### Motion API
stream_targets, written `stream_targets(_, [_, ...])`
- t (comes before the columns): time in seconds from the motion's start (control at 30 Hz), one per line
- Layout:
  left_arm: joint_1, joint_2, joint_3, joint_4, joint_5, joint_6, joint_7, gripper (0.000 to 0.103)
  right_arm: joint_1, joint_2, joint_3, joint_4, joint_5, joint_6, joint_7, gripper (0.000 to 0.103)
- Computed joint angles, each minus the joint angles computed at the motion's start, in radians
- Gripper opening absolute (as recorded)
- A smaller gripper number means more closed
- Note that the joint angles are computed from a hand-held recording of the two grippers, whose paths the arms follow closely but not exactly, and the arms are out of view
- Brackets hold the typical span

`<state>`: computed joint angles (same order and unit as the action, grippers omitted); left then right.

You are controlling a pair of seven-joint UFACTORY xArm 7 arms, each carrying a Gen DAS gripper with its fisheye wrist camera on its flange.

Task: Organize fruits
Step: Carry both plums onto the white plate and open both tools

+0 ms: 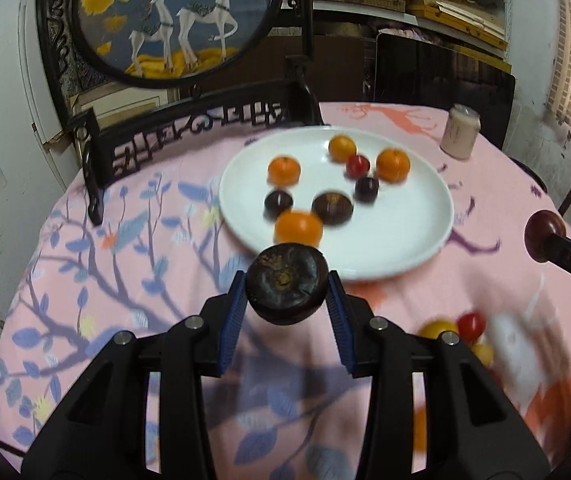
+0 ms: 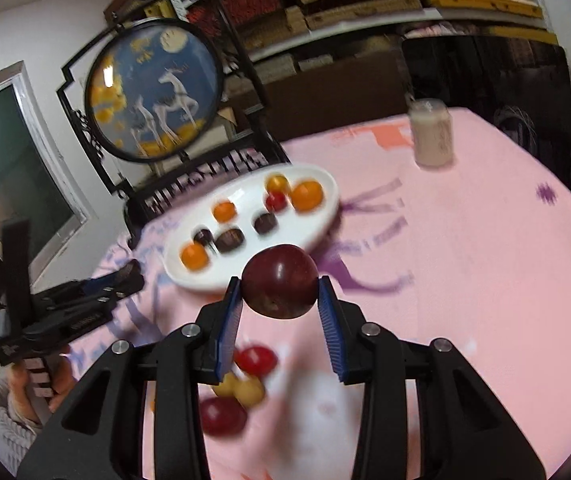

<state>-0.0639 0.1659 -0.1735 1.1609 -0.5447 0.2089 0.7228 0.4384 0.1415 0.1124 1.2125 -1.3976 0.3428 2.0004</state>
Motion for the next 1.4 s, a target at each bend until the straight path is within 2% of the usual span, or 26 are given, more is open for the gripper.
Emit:
stream_targets(0.07, [-0.041, 0.040, 0.035, 0.059, 0.105, 0.008, -0.104, 0.040, -0.007, 0.054, -0.003, 0.079, 0.052, -0.014, -0.082, 0.039])
stream_targets(0.27, [-0.065, 0.149, 0.019, 0.191, 0.231, 0.037, -0.209, 0.041, 0.003, 0.240, -0.034, 0.288, 0.250, -0.021, -0.346, 0.039])
stream_targets(0.33, [-0.106, 0.196, 0.052, 0.225, 0.318, 0.031, -0.273, 0.041, -0.008, 0.301, -0.032, 0.337, 0.336, -0.014, -0.439, 0.039])
stream_targets(0.4, [-0.094, 0.229, 0.032, 0.251, 0.338, 0.041, -0.281, 0.044, -0.014, 0.345, -0.032, 0.370, 0.403, 0.000, -0.515, 0.039])
stream_targets(0.47, [-0.088, 0.239, 0.017, 0.246, 0.358, 0.001, -0.273, 0.045, -0.034, 0.377, -0.020, 0.387, 0.478, -0.008, -0.600, 0.040])
stream_targets(0.5, [-0.122, 0.245, 0.056, 0.250, 0.404, -0.007, -0.313, 0.051, -0.030, 0.381, -0.030, 0.390, 0.493, -0.009, -0.611, 0.041])
stream_targets(0.57, [-0.115, 0.255, 0.051, 0.263, 0.423, -0.011, -0.339, 0.061, 0.008, 0.375, -0.090, 0.382, 0.466, -0.040, -0.572, 0.041])
stream_targets(0.63, [-0.039, 0.272, -0.029, 0.299, 0.359, 0.044, -0.299, 0.063, 0.046, 0.361, -0.142, 0.369, 0.441, -0.069, -0.542, 0.044])
stream_targets(0.67, [-0.037, 0.275, -0.028, 0.302, 0.351, 0.044, -0.301, 0.063, 0.063, 0.358, -0.161, 0.367, 0.441, -0.070, -0.536, 0.046])
stream_targets(0.73, [-0.059, 0.273, 0.001, 0.296, 0.373, 0.033, -0.328, 0.063, 0.119, 0.345, -0.224, 0.359, 0.405, -0.069, -0.489, 0.061])
stream_targets(0.77, [-0.055, 0.269, -0.002, 0.290, 0.373, 0.032, -0.326, 0.064, 0.141, 0.342, -0.247, 0.360, 0.395, -0.060, -0.479, 0.061])
stream_targets(0.87, [-0.060, 0.242, 0.009, 0.248, 0.386, 0.000, -0.334, 0.077, 0.156, 0.329, -0.263, 0.355, 0.401, -0.059, -0.475, 0.061])
stream_targets(0.93, [-0.088, 0.206, 0.050, 0.190, 0.428, -0.058, -0.370, 0.081, 0.172, 0.314, -0.279, 0.346, 0.381, -0.062, -0.441, 0.062])
stream_targets(1.0, [-0.095, 0.173, 0.069, 0.143, 0.458, -0.097, -0.397, 0.084, 0.183, 0.294, -0.279, 0.332, 0.358, -0.059, -0.413, 0.063])
stream_targets(1.2, [-0.044, 0.092, 0.032, 0.042, 0.437, -0.164, -0.420, 0.096, 0.215, 0.191, -0.250, 0.205, 0.214, -0.018, -0.266, 0.064])
stream_targets(1.27, [-0.096, 0.068, 0.099, 0.006, 0.494, -0.183, -0.476, 0.096, 0.218, 0.159, -0.228, 0.163, 0.171, 0.001, -0.218, 0.064])
stream_targets(1.3, [-0.154, 0.051, 0.173, -0.018, 0.557, -0.197, -0.538, 0.097, 0.216, 0.146, -0.215, 0.146, 0.157, 0.009, -0.205, 0.064])
stream_targets(1.33, [-0.180, 0.039, 0.210, -0.037, 0.597, -0.209, -0.579, 0.097, 0.214, 0.134, -0.201, 0.130, 0.145, 0.019, -0.195, 0.064])
stream_targets(1.4, [-0.162, 0.012, 0.205, -0.077, 0.624, -0.224, -0.602, 0.097, 0.216, 0.103, -0.170, 0.090, 0.116, 0.050, -0.173, 0.068])
